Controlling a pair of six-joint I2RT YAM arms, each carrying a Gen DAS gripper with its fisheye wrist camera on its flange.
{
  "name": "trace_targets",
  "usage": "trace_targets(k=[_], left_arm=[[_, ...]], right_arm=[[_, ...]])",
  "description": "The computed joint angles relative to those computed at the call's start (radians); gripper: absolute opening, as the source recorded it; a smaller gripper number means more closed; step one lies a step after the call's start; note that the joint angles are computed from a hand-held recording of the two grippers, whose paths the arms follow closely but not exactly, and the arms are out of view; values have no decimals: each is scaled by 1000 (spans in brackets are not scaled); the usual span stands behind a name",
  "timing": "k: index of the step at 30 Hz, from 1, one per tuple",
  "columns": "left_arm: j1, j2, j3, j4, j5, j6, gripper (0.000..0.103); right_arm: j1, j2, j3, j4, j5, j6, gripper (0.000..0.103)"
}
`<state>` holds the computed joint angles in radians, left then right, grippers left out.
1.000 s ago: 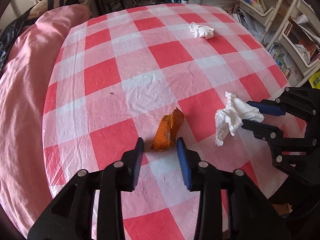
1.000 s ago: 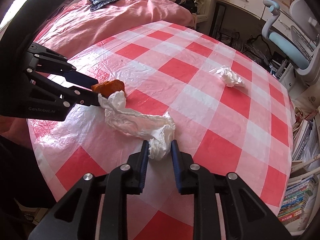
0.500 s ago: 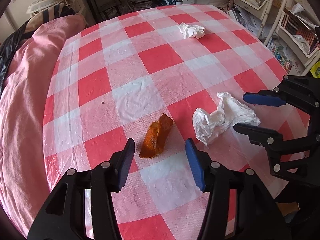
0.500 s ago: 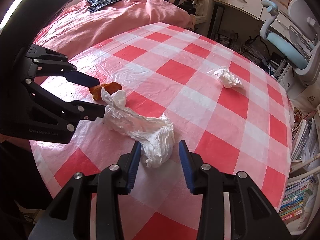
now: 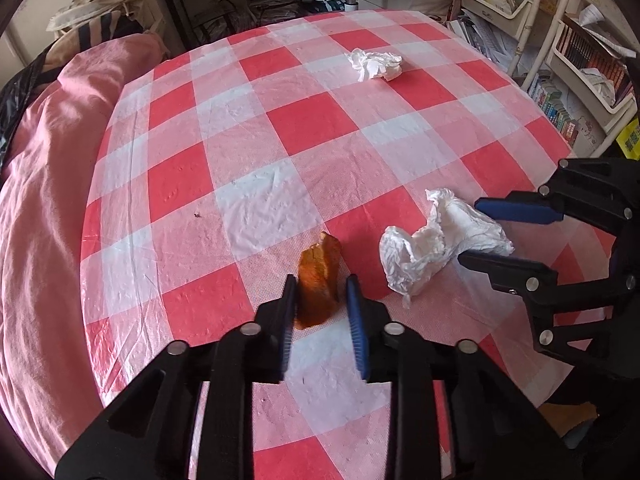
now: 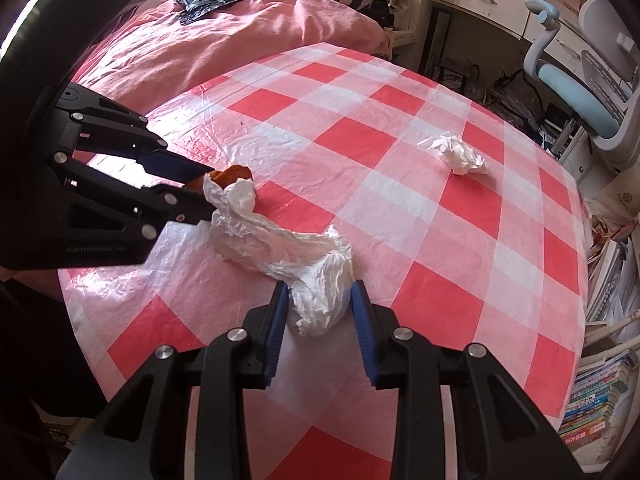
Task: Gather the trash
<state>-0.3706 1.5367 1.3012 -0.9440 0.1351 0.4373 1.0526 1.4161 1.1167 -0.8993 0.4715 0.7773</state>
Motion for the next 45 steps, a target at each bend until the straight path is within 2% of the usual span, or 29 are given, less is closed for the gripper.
trace_targets(k=[1,4,8,14,23,28,30,32,34,40,45], left_arm=[[4,2,5,4,-1,-11,20],[19,11,32,13,2,-54,19],[23,26,64,31,-21,-163,20],[9,57,93,0,48,-279,20],[-9,42,107,6,52,-288,18],[16,58,145,-17,63,-280,19],[39,72,171,-36,86,-280,23],[72,80,196,-45,105,-285,38],[108,93,222,-53,122,-283,43],[207,160,299,-84,162,-306,48],[181,176,286,-90,127,-284,53]], right_arm=[[1,2,3,-3,4,-1,24],[-1,-8,3,-18,27,10,21],[-15,-37,-6,-50,58,48,21],[-24,-26,-3,-87,74,68,21],[-16,12,16,-105,74,65,22],[-23,-9,-6,-90,67,79,26],[-27,-23,-19,-75,58,81,26],[-28,-32,-28,-65,50,77,26],[-30,-35,-30,-64,45,73,23],[-16,-41,-25,-136,83,108,21],[-19,-81,-54,-153,85,112,21]])
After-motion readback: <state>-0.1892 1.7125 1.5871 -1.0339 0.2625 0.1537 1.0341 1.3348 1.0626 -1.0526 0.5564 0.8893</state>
